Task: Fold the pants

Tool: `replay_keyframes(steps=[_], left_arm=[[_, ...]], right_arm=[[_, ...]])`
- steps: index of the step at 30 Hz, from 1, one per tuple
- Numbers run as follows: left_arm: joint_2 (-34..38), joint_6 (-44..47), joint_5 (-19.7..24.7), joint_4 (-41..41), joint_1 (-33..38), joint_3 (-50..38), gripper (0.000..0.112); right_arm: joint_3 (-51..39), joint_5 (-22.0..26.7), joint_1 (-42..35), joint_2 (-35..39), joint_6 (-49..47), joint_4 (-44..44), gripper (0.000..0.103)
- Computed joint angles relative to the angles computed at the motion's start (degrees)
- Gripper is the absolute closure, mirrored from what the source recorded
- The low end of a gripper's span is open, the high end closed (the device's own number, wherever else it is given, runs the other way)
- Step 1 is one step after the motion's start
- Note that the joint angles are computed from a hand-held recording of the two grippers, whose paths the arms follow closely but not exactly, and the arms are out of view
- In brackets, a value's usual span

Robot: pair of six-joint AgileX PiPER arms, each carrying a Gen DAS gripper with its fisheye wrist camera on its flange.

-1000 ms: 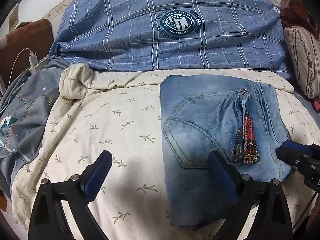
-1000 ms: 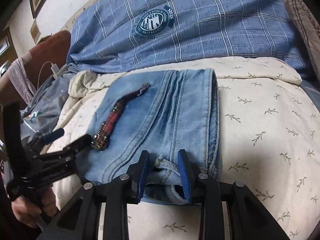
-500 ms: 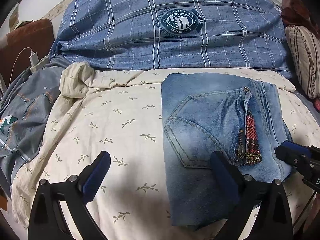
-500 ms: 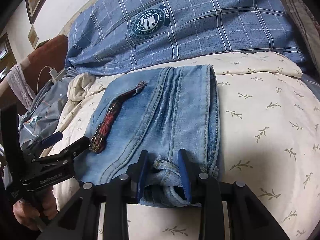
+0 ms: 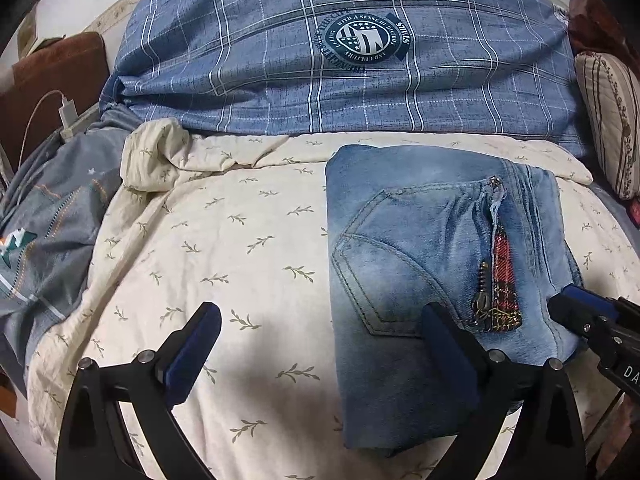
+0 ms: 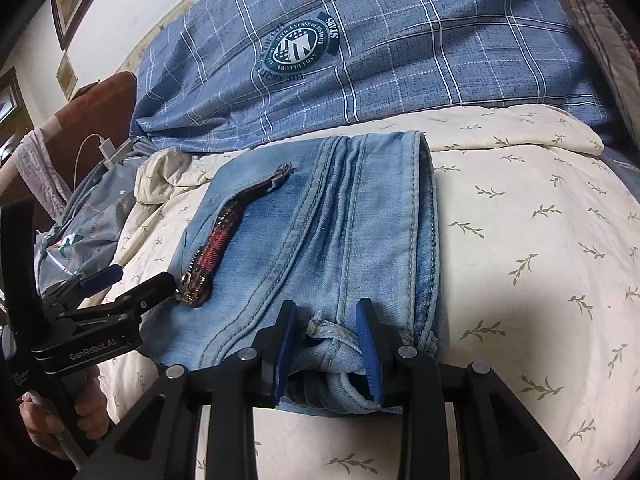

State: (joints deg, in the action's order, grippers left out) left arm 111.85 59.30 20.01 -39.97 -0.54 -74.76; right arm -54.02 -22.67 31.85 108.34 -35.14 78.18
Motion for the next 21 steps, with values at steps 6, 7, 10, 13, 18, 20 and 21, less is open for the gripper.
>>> replay_keyframes(steps=[6,7,10,13,18,20,21], left_arm=[[-1.2,-0.4,-2.7,1.4,-0.8,1.4,0.012],[-1.3,0.6,-2.6,0.2,-0.7,1.5,0.012],[-1.5,2.5,-2.3,-2.3,-0.1,1.4,0.012],[-1.3,1.8,-2.3,-1.9,-0.1,1.2,0.012],[-0.7,-1.7,-1.9,1.7,-0.4,0.5,0.013],[-0.7,-1.6,-2.0,1.7,-0.4,0.5,0.012],[-0.7,-1.6,-2.0,1.7,-0.4,0.5,0.012]], right_arm=[[-0.1,0.1,-0.1,0.0,0.4,-0.2,0.068],[-0.1,0.1,-0.1,0.0,0.4,-0.2,0.068],[0.0,0.2,-0.2,0.0,0.4,-0.3,0.068],[0.0,0.1,-0.1,0.0,0.4,-0.3,0.068],[0.0,0.1,0.0,0.0,0.5,-0.2,0.068],[-0.1,0.2,-0.1,0.0,0.4,-0.2,0.068],[-0.1,0.1,-0.1,0.0,0.5,-0.3,0.068]])
